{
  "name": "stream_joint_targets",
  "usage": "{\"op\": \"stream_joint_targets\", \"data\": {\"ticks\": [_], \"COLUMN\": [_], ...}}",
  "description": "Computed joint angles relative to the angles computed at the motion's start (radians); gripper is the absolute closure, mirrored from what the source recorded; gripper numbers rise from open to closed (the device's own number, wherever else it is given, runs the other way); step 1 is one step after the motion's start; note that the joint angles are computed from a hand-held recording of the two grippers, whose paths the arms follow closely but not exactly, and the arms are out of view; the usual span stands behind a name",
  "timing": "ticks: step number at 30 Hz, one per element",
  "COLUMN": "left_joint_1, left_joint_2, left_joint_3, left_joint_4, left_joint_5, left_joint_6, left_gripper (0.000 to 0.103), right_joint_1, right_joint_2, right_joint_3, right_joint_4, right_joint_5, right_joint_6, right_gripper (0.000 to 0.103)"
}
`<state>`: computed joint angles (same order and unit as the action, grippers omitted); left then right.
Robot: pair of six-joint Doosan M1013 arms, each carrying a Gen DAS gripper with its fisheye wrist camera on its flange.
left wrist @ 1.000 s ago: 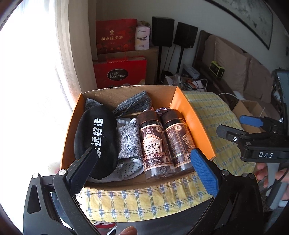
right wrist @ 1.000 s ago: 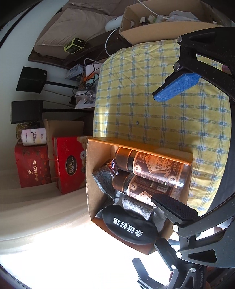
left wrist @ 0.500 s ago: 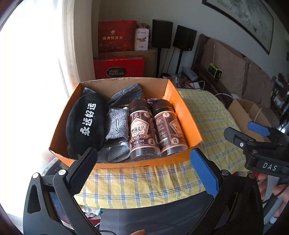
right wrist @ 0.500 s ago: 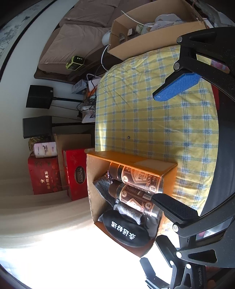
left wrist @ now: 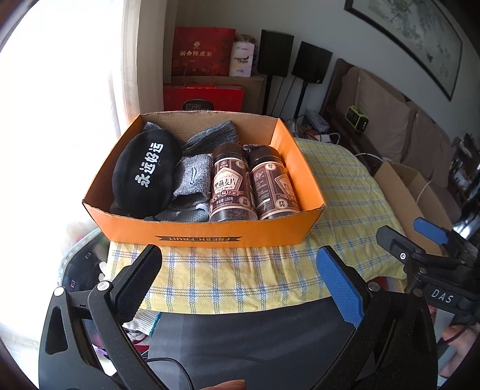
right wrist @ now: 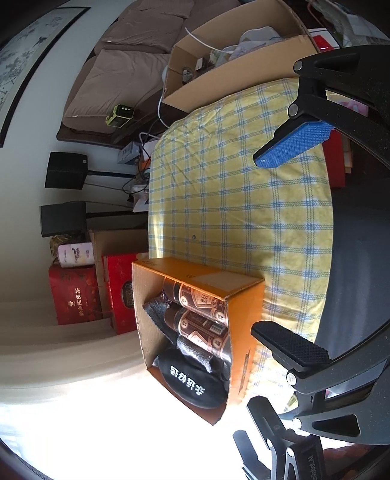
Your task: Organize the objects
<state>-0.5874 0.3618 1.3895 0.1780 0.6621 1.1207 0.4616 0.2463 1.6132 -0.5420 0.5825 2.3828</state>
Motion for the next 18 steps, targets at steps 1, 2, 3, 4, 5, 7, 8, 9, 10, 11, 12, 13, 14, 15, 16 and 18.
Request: {"op": "stream_joint_targets", "data": {"ticks": [1, 2, 3, 4, 5, 7, 8, 9, 10, 11, 12, 13, 14, 15, 16, 18], "left_joint_1": [-0.005, -0.01, -0.013, -0.013, -0.013, -0.01, -0.009, -0.011, -0.012, -0.013, -0.015, -0.017, -0.019, -0.022, -0.025, -0.029], "left_joint_2": [-0.003, -0.004, -0.004, -0.007, -0.012, -0.021, -0.024, -0.027, -0.03, -0.03, -0.031, -0.034, -0.037, -0.04, -0.041, -0.041], "left_joint_3": [0.006, 0.01, 0.012, 0.016, 0.026, 0.041, 0.045, 0.051, 0.055, 0.057, 0.059, 0.065, 0.072, 0.077, 0.079, 0.08], "left_joint_4": [0.026, 0.048, 0.063, 0.067, 0.065, 0.042, 0.035, 0.035, 0.035, 0.031, 0.031, 0.036, 0.044, 0.056, 0.071, 0.09], "left_joint_5": [0.003, 0.012, 0.019, 0.018, 0.008, -0.012, -0.016, -0.019, -0.018, -0.009, -0.003, -0.007, -0.015, -0.021, -0.021, -0.016], "left_joint_6": [-0.018, -0.034, -0.046, -0.052, -0.057, -0.05, -0.048, -0.053, -0.057, -0.056, -0.058, -0.065, -0.074, -0.085, -0.094, -0.1], "left_gripper": [0.0, 0.0, 0.0, 0.0, 0.0, 0.0, 0.0, 0.0, 0.0, 0.0, 0.0, 0.0, 0.0, 0.0, 0.0, 0.0], "right_joint_1": [0.003, 0.006, 0.009, 0.011, 0.014, 0.022, 0.025, 0.026, 0.026, 0.026, 0.026, 0.026, 0.026, 0.026, 0.027, 0.026], "right_joint_2": [-0.003, -0.007, -0.01, -0.013, -0.017, -0.024, -0.026, -0.031, -0.035, -0.039, -0.042, -0.044, -0.045, -0.046, -0.047, -0.047], "right_joint_3": [0.007, 0.014, 0.021, 0.029, 0.037, 0.048, 0.051, 0.057, 0.063, 0.067, 0.07, 0.073, 0.074, 0.077, 0.079, 0.081], "right_joint_4": [-0.005, -0.01, -0.011, -0.014, -0.023, -0.058, -0.068, -0.075, -0.078, -0.081, -0.085, -0.086, -0.09, -0.098, -0.105, -0.102], "right_joint_5": [0.0, -0.001, -0.001, -0.003, -0.006, 0.001, 0.004, 0.002, -0.002, -0.005, -0.004, -0.004, -0.002, -0.002, -0.004, -0.002], "right_joint_6": [0.002, 0.003, 0.004, 0.008, 0.017, 0.047, 0.054, 0.063, 0.07, 0.078, 0.084, 0.087, 0.095, 0.108, 0.121, 0.123], "right_gripper": [0.0, 0.0, 0.0, 0.0, 0.0, 0.0, 0.0, 0.0, 0.0, 0.0, 0.0, 0.0, 0.0, 0.0, 0.0, 0.0]}}
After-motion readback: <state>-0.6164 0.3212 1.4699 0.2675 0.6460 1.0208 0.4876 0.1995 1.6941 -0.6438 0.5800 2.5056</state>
